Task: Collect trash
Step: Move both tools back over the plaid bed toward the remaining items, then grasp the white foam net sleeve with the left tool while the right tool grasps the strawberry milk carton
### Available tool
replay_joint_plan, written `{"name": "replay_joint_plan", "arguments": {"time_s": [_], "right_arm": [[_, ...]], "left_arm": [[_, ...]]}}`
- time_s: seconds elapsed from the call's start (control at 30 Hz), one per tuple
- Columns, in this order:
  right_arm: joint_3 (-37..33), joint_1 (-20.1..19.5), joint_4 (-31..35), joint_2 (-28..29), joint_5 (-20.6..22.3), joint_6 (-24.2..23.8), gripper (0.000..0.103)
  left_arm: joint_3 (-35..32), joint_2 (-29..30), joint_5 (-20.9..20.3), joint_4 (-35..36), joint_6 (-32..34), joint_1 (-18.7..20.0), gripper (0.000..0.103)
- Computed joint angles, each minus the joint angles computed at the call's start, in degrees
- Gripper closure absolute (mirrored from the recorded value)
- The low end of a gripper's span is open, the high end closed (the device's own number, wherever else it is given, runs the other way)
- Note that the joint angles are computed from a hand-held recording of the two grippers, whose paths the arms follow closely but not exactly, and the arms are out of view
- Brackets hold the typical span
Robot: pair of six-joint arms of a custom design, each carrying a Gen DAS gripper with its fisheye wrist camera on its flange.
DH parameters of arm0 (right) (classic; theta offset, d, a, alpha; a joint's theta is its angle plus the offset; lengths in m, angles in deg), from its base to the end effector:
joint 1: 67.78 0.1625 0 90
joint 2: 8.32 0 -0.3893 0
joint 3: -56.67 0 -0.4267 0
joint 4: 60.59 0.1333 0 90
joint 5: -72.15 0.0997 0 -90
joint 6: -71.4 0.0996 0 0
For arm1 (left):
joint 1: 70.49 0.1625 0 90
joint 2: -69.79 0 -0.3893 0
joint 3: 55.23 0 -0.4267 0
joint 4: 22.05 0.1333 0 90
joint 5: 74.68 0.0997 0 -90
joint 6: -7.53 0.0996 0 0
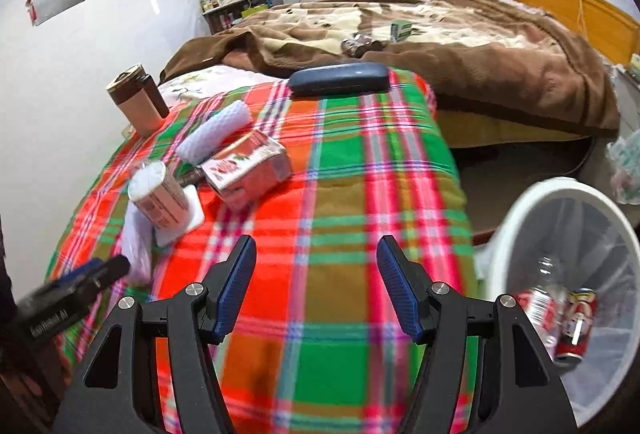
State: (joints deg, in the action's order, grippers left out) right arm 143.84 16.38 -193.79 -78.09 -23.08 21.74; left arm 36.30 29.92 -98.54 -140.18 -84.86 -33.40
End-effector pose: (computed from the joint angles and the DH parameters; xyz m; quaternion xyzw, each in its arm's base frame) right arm 0.0549 -0.6839 0.3543 0.3539 -0.9072 0.1767 0.1432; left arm -0.3742 -0.5642 0.0006 -0.1724 0.8098 -0.4589 0.3224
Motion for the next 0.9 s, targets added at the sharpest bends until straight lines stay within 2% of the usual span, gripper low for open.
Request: {"name": "replay_joint_plan", "arguments": {"time_s": [0.17, 0.3, 0.5, 0.67, 0.8, 0.9], "right_arm": [[-2.12, 0.82, 3.43, 2.23, 2.07, 2.31, 0.039], [-2.76, 2.14, 2.51, 4.13, 1.25, 4.83, 0.039], [-5.36, 3.98, 3.84, 7.84, -1.50, 8.48, 0.039], [-7.49, 4.65, 5.50, 10.06, -2.58, 12.81, 0.039], [-8.23, 6.17, 4.58, 11.67, -6.69, 13.35, 0.039], [-10.25, 6.60, 6.24, 13.20, -7.80, 16.74, 0.037]], "left_arm": [[0.92, -0.61, -0.11, -3.09, 1.93, 1.33, 0.032], [1.36, -0.15, -0.59, -8.65, 7.46, 2.22, 0.032], [3.33, -0.94, -1.50, -14.16, 11.35, 2.98, 0.032], [5.63, -3.01, -1.54, -11.80, 8.54, 2.61, 0.033], [7.30, -4.99, -0.97, -8.46, 5.51, 2.14, 0.033], [8.15, -6.15, -0.68, -7.27, 4.61, 1.93, 0.033]]}}
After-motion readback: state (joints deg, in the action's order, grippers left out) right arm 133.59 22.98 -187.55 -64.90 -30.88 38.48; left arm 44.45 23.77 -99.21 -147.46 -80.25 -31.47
